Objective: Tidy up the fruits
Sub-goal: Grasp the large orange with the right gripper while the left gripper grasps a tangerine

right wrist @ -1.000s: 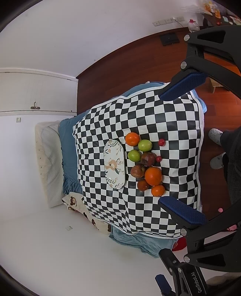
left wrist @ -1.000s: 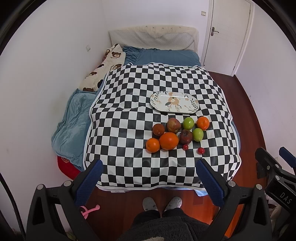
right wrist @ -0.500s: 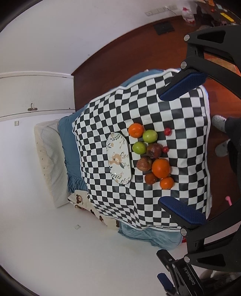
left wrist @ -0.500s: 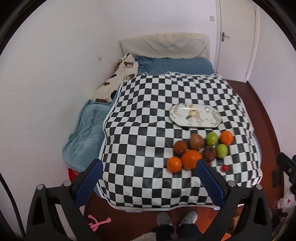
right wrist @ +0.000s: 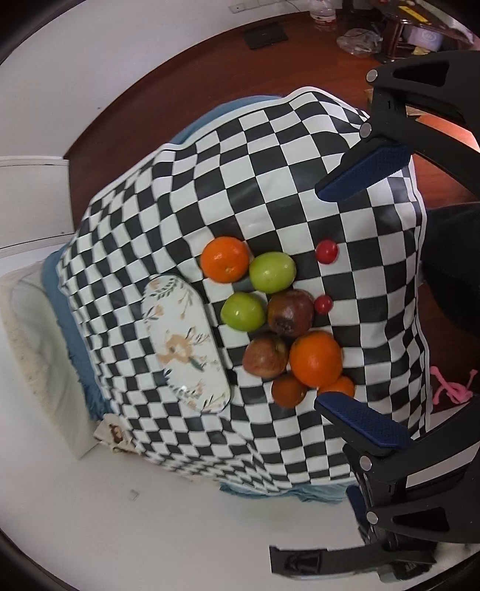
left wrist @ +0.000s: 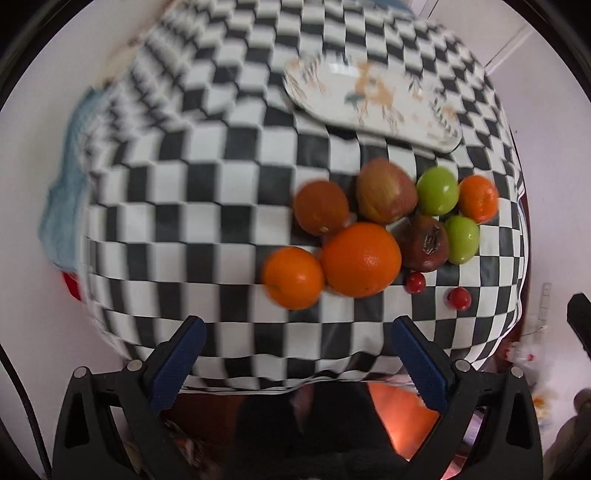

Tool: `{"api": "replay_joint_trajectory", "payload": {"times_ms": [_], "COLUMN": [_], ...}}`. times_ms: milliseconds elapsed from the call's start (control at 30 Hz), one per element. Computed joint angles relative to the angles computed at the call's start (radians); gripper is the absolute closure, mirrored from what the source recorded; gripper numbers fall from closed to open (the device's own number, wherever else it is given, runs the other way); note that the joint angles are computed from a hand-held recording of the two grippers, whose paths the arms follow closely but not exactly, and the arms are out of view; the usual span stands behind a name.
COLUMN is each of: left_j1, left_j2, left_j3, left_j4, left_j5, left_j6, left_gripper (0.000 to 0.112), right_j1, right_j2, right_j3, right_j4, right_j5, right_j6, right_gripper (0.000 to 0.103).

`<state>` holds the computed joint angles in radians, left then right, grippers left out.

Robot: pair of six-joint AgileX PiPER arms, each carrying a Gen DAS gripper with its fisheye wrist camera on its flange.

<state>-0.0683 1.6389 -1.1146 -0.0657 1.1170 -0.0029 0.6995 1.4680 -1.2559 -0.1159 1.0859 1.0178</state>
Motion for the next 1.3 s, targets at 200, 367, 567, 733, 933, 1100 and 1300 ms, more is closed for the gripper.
{"api": "replay_joint_trajectory", "payload": {"times_ms": [200,367,567,733,933,1100,1300], "left_j1": [-0.105,-0.184,-0.275,-0.295,-0.334,-0.322,-0.352], "left_j2": [0.170,0.270,0.323,0.337,0.273,0.263,0.339], "left_j3": [-0.049,-0.108,-0.164,-0.138,-0.092,-0.115,-0.178], "left_j4": [-0.007,0.025,0.062,0.013,0.033,0.041,0.013], "left_j5": [-0.051,-0.056,-0.038,-0.103,-0.099,-0.058,-0.050], "left_j6": [-0.126,-0.247,-0.310,-0.332,-0.394,-0.372,-0.398], "left_gripper": [0.026,0.027,0.026,0.034,0.036,0.033,0.029], "right_j1": [-0.199,-0.301,-0.371,-0.395,-0.421,-0.455,-0.497], "right_j2": [0.095,0.171,0.254,0.289,0.318,0.376,0.576], "right_j3": [0.035,0.019,-0.009,-0.035,-0.052,-0.104,-0.268], "right_j4": [0.190,0.318,0.442,0.473,0.481,0.457,0.540], "right_j5": [-0.094,-0.119,-0.118,-0.104,-0.094,-0.106,-0.033], "right_j6": [-0.308,-0.512,-0.677,-0.736,-0.767,-0.756,-0.834], "right_gripper": [0.000,0.000,0.002,0.002,0.002,0.002,0.021]}}
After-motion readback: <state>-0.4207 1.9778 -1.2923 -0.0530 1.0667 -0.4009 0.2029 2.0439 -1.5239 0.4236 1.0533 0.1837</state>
